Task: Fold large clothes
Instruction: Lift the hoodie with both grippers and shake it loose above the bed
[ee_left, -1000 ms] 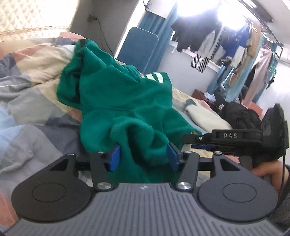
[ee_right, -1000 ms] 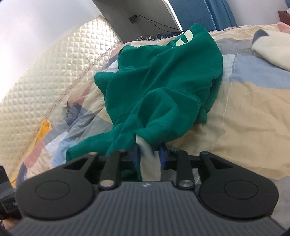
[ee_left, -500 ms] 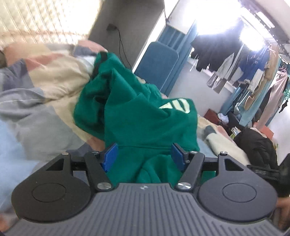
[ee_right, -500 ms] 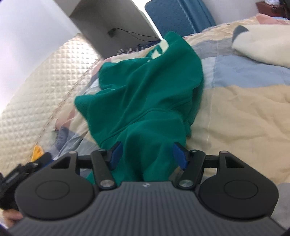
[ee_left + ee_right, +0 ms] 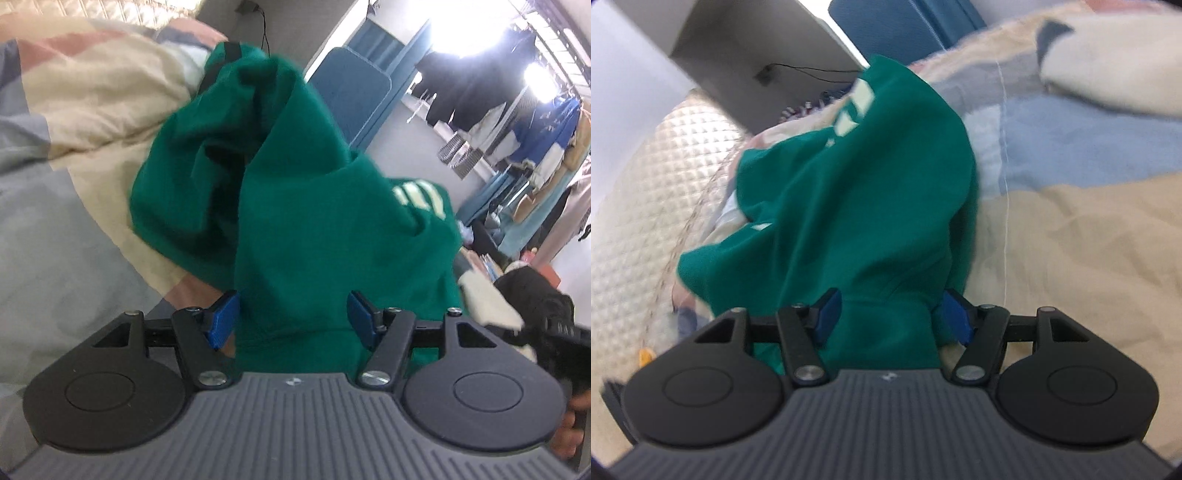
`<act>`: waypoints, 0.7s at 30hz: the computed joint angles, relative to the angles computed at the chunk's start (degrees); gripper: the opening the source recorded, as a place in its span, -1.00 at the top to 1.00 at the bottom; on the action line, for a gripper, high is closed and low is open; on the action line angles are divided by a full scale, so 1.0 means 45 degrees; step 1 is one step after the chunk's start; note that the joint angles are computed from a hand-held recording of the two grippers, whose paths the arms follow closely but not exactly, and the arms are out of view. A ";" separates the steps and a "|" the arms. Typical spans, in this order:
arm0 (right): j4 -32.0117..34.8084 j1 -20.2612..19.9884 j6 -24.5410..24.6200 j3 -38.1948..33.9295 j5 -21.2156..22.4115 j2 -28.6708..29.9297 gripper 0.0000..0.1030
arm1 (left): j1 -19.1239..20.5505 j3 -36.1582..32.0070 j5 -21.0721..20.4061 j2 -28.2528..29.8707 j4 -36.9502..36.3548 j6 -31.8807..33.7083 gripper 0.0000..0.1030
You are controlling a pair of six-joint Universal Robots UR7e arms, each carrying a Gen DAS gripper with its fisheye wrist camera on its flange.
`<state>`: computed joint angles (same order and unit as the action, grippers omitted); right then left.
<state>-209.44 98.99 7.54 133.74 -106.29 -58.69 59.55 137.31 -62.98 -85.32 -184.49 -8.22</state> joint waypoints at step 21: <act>-0.1151 -0.0511 -0.1607 0.0398 0.3444 0.0011 0.53 | 0.0648 0.0304 -0.2349 -0.0348 -0.0622 0.1164 0.53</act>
<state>-214.62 96.69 0.31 135.53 -90.79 -58.64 62.47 138.68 -73.54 -86.89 -187.29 -2.98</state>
